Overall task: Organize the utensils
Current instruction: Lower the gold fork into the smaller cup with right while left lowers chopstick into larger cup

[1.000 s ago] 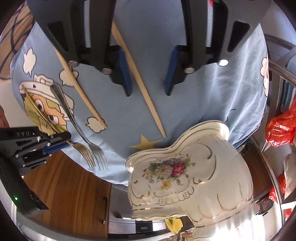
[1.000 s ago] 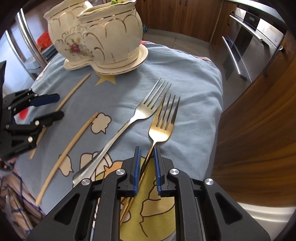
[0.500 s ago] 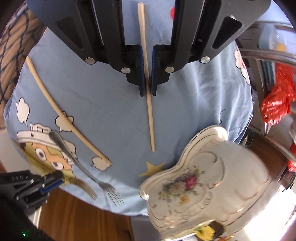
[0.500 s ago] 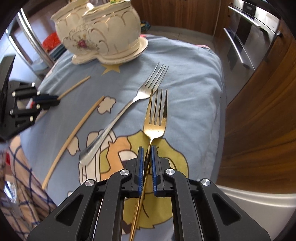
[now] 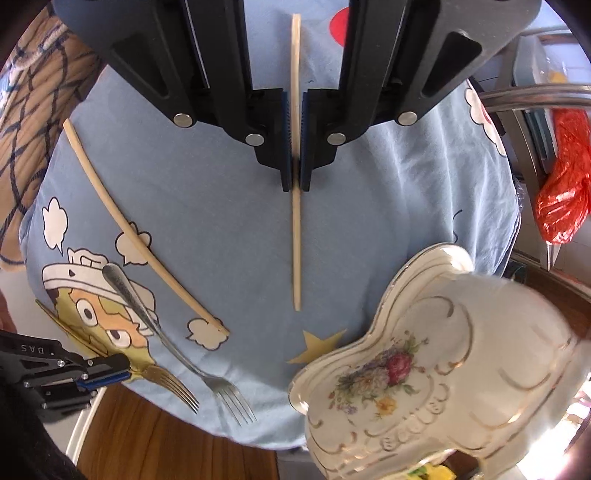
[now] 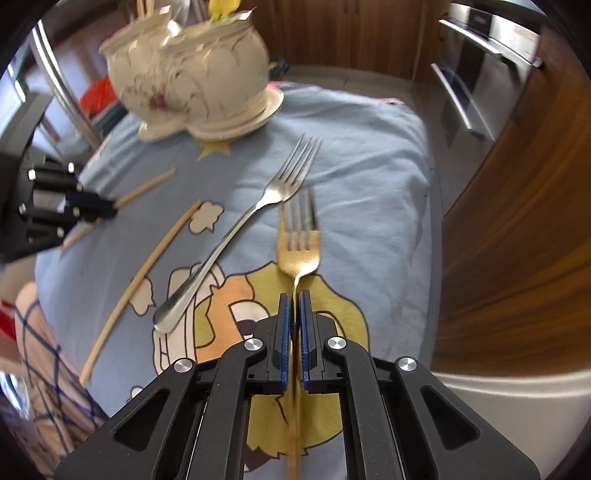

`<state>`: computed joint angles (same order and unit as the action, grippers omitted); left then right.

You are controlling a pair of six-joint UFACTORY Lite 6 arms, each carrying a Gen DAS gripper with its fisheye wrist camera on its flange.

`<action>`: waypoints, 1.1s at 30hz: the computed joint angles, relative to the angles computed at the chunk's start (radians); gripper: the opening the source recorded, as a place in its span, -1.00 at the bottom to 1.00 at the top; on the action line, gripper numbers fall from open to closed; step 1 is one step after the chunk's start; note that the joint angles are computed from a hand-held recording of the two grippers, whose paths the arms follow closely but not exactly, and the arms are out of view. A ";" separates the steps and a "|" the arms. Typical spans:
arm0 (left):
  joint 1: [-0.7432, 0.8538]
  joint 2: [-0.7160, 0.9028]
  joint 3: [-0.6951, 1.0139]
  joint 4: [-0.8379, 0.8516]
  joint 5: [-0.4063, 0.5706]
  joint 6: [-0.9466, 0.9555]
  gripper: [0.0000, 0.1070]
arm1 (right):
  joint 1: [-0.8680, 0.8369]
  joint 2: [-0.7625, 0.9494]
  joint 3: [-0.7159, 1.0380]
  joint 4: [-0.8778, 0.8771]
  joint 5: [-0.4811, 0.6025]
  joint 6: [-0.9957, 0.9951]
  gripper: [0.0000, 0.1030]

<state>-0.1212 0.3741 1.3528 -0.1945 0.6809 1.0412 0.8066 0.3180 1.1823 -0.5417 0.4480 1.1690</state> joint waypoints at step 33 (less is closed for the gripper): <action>0.370 -0.265 -0.201 -1.332 0.305 0.775 -0.93 | 0.188 -0.218 -0.133 -1.152 0.107 1.112 -0.88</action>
<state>0.2492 0.1092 1.1515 -1.5262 0.9855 1.8158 0.9951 0.1000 1.0493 -1.6939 0.5550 2.2809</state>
